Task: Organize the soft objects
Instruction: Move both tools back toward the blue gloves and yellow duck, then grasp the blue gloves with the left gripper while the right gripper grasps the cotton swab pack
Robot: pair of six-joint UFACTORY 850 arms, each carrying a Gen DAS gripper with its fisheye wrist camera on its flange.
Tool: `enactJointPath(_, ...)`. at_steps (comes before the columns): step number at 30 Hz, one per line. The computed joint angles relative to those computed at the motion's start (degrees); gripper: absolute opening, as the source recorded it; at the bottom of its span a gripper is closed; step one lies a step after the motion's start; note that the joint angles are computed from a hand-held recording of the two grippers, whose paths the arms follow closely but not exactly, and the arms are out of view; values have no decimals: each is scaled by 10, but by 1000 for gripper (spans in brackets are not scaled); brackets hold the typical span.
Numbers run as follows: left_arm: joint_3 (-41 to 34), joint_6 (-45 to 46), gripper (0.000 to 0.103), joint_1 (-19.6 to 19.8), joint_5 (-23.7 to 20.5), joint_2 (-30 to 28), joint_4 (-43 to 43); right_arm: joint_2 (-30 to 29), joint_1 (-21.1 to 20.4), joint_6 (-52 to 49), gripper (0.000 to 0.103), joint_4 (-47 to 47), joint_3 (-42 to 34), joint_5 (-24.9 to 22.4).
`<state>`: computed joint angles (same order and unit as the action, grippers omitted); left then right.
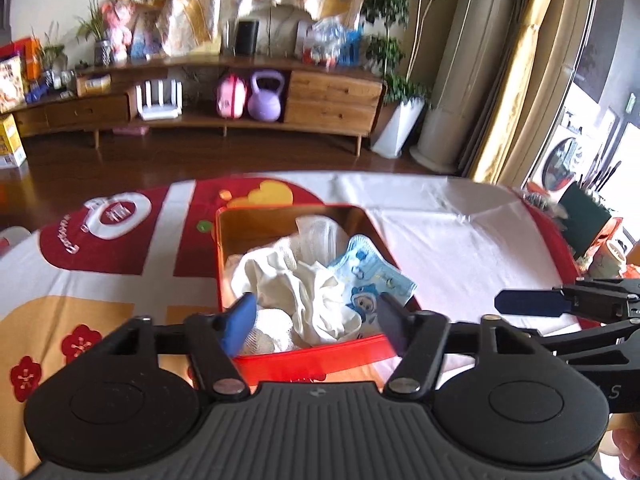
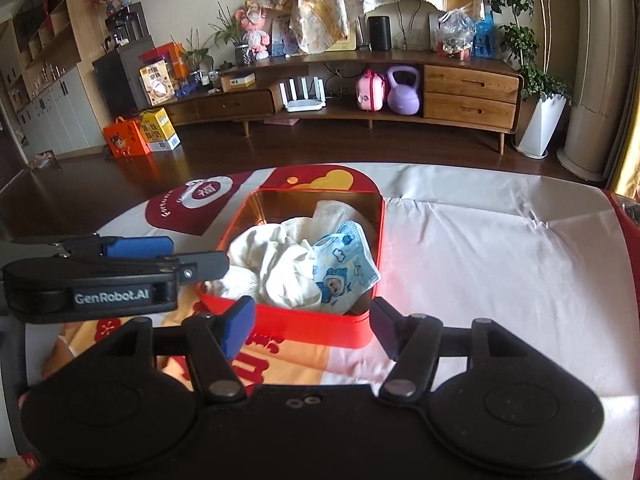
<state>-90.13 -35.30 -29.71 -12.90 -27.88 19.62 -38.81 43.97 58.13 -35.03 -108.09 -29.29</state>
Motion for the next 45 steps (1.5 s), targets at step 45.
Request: enactJointPath(45,317,-787,103,-72,-1,224,753,132,104,293,90,-200,249,30)
